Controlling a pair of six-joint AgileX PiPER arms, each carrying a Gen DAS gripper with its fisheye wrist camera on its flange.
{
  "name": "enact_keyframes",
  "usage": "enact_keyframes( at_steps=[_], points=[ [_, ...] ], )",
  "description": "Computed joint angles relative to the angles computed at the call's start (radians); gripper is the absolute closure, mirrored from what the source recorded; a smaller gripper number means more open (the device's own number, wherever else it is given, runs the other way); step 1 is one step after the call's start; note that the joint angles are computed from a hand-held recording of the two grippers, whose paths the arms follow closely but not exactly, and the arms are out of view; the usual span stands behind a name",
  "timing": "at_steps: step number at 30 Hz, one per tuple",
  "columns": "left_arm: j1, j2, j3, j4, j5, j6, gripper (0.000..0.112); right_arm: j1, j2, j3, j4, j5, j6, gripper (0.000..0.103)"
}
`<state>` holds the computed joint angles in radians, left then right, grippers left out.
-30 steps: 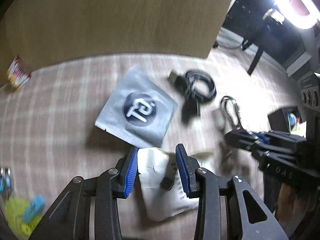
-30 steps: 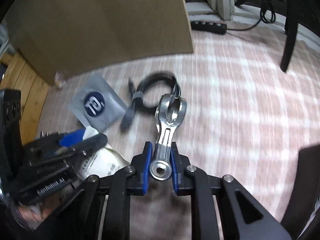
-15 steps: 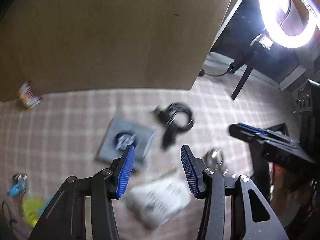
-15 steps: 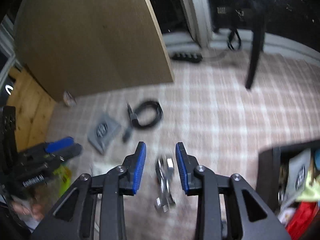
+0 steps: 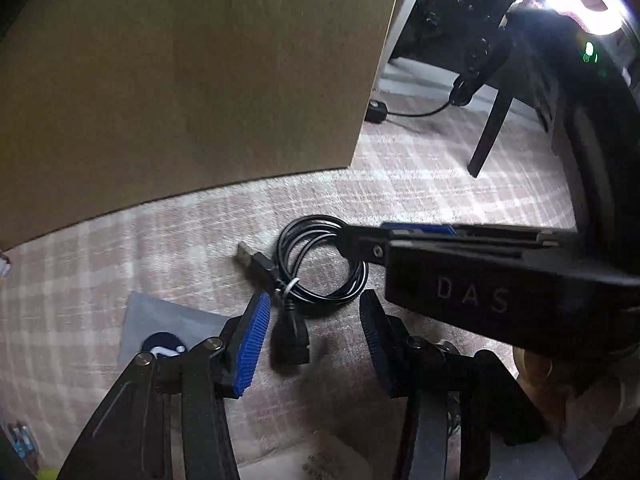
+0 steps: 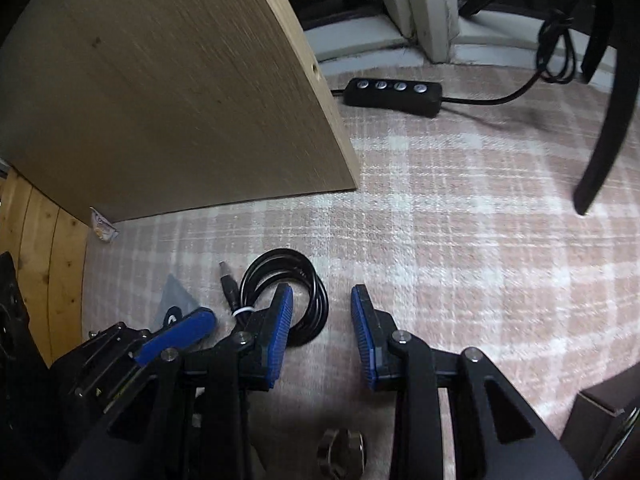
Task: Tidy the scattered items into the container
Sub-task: 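Grasp the black coiled USB cable with the left tool while the right tool opens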
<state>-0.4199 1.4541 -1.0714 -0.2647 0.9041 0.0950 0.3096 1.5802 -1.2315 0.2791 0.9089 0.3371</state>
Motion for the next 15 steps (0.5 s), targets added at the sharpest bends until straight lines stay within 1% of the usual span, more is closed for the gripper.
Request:
enact_keyframes(
  at_steps=[2, 5, 6, 8, 11, 12, 15],
  points=[
    [0.019, 0.005, 0.013, -0.043, -0.011, 0.036, 0.077, 0.0, 0.011, -0.017, -0.002, 0.007, 0.001, 0.072],
    [0.052, 0.002, 0.027, -0.101, -0.022, 0.081, 0.079, 0.0, 0.028, -0.04, 0.021, 0.019, -0.024, 0.072],
    [0.067, 0.002, 0.029, -0.12, -0.017, 0.095, 0.079, 0.019, 0.033, -0.053, -0.013, 0.024, -0.004, 0.072],
    [0.092, -0.002, 0.032, -0.15, -0.002, 0.12, 0.083, 0.048, 0.038, -0.07, -0.064, 0.032, 0.021, 0.072],
    [0.094, -0.02, 0.046, -0.143, 0.002, 0.123, 0.086, 0.056, 0.028, -0.069, -0.076, 0.04, 0.04, 0.075],
    [0.087, -0.03, 0.051, -0.129, 0.002, 0.115, 0.086, 0.055, 0.024, -0.067, -0.075, 0.043, 0.043, 0.078],
    [0.092, -0.069, 0.059, -0.115, 0.029, 0.107, 0.087, 0.053, 0.008, -0.054, -0.074, 0.047, 0.053, 0.081]
  ],
)
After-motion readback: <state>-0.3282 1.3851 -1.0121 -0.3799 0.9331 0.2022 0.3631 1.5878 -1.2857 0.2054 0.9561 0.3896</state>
